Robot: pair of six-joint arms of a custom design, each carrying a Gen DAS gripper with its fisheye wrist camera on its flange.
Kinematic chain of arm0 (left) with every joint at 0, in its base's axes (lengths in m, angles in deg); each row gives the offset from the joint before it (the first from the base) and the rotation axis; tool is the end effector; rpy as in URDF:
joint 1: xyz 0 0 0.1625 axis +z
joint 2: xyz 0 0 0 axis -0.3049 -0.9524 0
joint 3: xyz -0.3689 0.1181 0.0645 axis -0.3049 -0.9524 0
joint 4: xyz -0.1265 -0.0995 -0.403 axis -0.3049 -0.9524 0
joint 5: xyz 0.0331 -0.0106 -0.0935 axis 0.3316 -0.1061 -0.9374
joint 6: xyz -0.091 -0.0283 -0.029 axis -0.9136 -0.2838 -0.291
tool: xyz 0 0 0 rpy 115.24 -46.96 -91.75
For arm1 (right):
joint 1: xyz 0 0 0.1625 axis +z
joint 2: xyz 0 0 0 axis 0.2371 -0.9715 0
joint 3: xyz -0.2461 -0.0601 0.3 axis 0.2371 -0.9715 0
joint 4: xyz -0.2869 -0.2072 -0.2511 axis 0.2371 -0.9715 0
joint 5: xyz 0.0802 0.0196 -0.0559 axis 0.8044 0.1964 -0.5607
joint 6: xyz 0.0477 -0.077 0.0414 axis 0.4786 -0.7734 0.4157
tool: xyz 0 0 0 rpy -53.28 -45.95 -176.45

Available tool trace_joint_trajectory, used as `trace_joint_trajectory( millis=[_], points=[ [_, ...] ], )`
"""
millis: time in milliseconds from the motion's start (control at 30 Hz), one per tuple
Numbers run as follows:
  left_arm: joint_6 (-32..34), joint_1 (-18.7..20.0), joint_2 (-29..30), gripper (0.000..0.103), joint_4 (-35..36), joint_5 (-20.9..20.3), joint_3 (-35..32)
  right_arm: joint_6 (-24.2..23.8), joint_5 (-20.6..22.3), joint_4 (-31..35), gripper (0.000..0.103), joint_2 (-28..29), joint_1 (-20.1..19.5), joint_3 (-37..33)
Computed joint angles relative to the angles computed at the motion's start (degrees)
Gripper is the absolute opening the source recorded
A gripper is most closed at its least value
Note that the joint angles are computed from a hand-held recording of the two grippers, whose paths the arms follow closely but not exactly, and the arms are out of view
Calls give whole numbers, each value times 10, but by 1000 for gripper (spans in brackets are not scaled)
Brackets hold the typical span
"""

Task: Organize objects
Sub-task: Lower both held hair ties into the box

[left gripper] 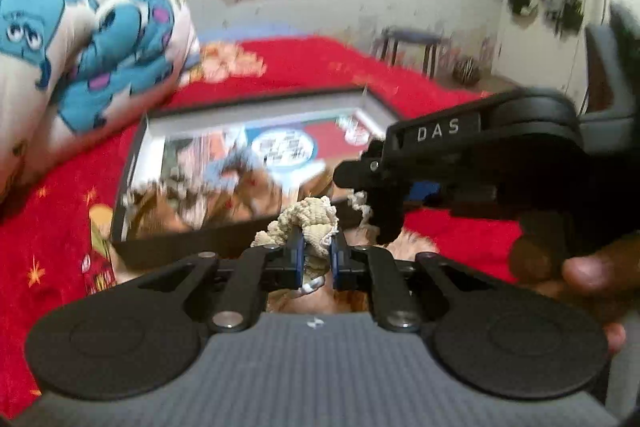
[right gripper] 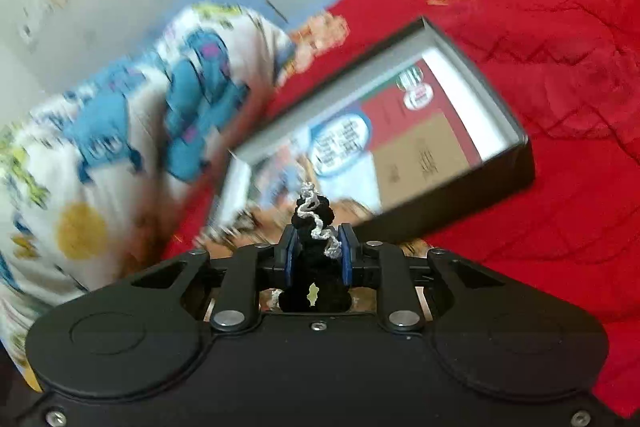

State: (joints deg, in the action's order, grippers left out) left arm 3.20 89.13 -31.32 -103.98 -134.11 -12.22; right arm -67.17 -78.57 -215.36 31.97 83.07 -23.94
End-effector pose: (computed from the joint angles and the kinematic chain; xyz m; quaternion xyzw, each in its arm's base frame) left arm -0.1017 -0.7873 0.1716 0.4417 0.8330 -0.2897 0.1647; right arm 0.1944 -0.7763 0.0309 -0.0971 -0.8468 0.5182 0.0707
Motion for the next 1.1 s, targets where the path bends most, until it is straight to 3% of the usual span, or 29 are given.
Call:
trace_joint_trajectory(
  millis=[133,300,467,700,767,1100],
  points=[
    [-11,5,8,16,-16,-38,-15,11,6,-25,21,-4,-6,7],
    [-22,10,37,16,-43,-74,-55,-20,17,-61,21,0,-7,-1],
    [-5,9,90,16,-53,-101,-132,-64,-3,-70,21,18,-4,-42],
    [-42,0,185,16,-9,-67,-276,-69,-20,-33,21,73,-15,-176],
    [-52,0,203,16,9,-56,-301,-59,-8,-16,21,84,-23,-200],
    [-34,11,225,16,56,-23,-320,-50,-15,53,22,126,-35,-272]
  ],
)
